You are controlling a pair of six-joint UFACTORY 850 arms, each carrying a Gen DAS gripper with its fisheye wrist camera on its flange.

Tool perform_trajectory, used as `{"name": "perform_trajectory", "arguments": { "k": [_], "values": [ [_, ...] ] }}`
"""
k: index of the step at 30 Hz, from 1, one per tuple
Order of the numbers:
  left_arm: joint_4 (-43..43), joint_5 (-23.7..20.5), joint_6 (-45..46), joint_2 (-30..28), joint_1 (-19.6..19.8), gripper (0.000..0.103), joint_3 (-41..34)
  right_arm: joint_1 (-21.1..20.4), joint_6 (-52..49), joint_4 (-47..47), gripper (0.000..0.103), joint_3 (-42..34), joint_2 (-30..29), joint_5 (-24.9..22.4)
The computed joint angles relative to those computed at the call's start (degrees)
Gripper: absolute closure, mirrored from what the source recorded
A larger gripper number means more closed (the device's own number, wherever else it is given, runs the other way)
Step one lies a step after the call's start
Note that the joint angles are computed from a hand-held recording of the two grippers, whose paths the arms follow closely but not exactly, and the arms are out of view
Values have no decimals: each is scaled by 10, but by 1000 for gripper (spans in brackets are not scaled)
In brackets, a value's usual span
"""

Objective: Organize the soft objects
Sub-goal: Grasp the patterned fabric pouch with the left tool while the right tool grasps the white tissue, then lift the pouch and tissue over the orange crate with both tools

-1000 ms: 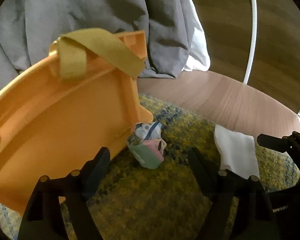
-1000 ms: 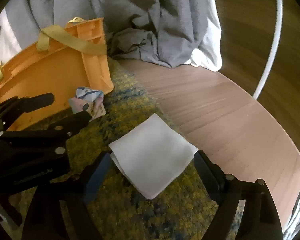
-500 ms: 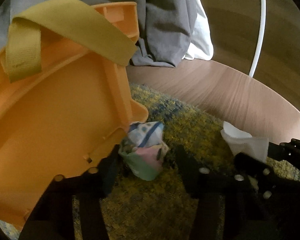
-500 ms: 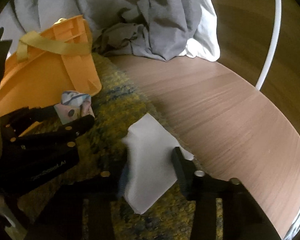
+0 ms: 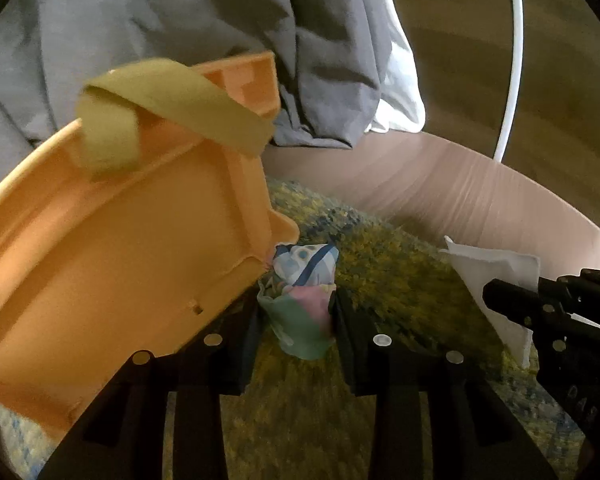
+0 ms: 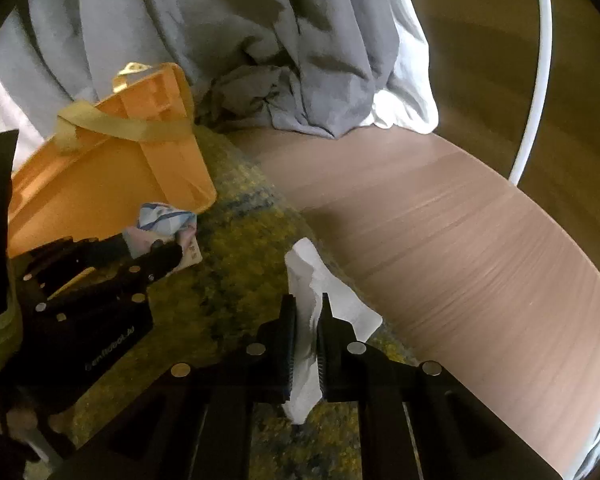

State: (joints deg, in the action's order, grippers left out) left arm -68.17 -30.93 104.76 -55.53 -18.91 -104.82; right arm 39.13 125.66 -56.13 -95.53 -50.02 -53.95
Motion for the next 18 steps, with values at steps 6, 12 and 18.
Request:
{"name": "perform_trajectory", "arguments": {
  "k": [6,12,18],
  "values": [
    [-47,19,19,46,10,69,59,9,-1,-22,94,16,19,5],
    [-74,42,4,87,22,69,110,15,-8,-46,96,33,41,17],
    [-129,67,18,126,34,69,160,21,-18,-77,96,48,61,32]
  ]
}}
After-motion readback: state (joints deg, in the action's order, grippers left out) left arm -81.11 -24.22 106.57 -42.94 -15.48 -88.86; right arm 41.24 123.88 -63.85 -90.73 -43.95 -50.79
